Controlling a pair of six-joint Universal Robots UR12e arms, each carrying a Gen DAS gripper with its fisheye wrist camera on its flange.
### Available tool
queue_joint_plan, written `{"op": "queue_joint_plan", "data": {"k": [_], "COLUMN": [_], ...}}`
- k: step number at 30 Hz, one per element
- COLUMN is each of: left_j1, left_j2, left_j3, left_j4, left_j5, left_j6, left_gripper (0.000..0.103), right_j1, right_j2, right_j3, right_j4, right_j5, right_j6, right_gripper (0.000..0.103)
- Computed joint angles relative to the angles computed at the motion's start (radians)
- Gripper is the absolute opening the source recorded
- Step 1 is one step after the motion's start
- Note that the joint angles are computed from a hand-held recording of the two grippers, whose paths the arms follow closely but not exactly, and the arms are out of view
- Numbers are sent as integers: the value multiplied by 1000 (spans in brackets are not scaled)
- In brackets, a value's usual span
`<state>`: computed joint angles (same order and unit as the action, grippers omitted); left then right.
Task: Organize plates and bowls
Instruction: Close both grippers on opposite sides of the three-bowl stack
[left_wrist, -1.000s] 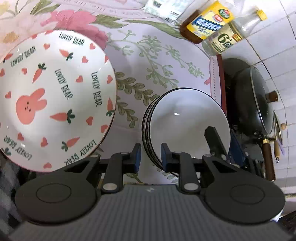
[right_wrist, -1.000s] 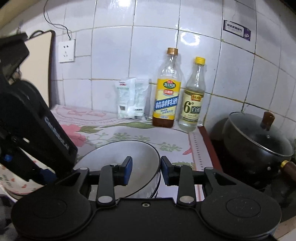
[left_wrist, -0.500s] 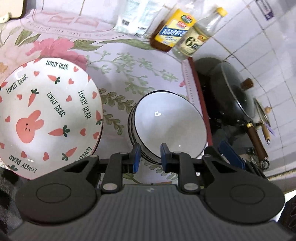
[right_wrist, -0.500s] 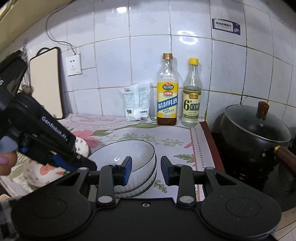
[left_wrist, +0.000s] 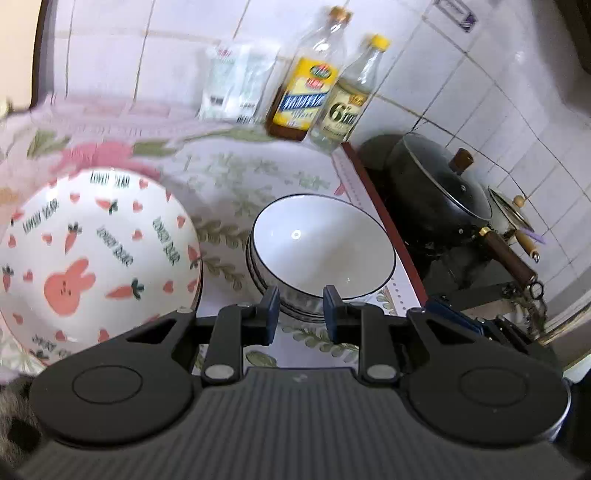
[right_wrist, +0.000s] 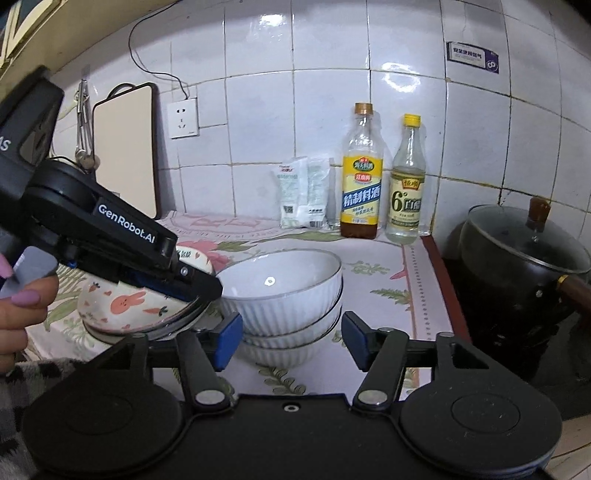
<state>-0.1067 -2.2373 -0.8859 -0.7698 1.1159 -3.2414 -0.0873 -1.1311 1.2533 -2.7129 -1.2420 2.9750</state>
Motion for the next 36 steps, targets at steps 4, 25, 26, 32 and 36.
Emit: {"op": "queue_joint_plan", "data": {"k": [4, 25, 26, 32, 36], "left_j1": [5, 25, 25, 21, 18], "left_j2": [6, -81, -87, -118, -132], "left_j3": [-40, 54, 62, 106, 124], "left_j4": [77, 23, 11, -54, -76], "left_j5": [-28, -114, -123, -124, -109], "left_j6": [-30, -450, -477, -563, -612], "left_gripper": [37, 55, 54, 49, 44], "right_j1": [-4, 13, 14, 7, 3], "right_j2": [0, 88, 98, 141, 160], "right_j3": [26, -8, -12, -29, -50], "right_j4": [-14, -32, -47, -119, -122], "right_j5": [14, 24, 28, 71, 112], "right_j6": [-11, -81, -77, -49, -72], "right_gripper": [72, 90, 90, 90, 90]}}
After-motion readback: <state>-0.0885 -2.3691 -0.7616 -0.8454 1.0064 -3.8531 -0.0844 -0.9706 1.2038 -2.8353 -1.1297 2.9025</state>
